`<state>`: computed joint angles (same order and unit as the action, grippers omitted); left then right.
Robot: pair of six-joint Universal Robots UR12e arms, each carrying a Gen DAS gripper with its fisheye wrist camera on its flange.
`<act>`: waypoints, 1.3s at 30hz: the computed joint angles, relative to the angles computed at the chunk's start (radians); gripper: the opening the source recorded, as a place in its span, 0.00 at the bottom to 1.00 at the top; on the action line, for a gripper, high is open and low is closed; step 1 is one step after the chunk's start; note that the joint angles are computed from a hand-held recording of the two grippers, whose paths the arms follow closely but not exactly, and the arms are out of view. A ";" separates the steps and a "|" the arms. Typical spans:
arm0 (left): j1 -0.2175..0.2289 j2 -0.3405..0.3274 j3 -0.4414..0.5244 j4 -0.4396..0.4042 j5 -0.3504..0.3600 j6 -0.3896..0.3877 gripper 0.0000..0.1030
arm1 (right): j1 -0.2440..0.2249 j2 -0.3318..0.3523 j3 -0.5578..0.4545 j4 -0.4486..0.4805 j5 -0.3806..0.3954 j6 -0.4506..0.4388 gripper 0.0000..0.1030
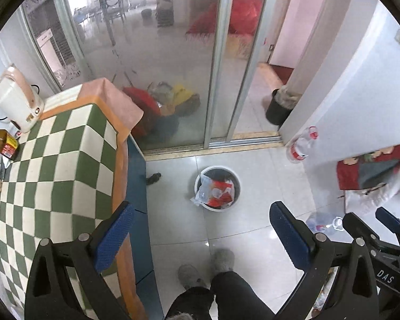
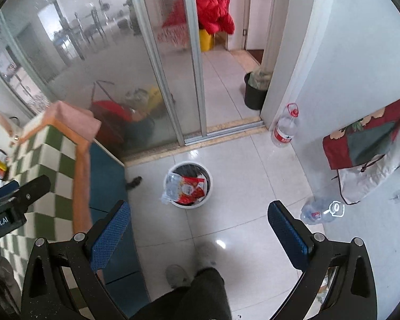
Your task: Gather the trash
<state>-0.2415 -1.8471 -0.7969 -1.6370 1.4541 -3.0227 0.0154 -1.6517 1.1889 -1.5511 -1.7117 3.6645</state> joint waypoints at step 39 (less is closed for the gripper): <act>0.073 -0.015 0.312 -0.282 -0.266 -0.064 1.00 | -0.084 0.043 -0.355 0.191 0.327 -0.170 1.00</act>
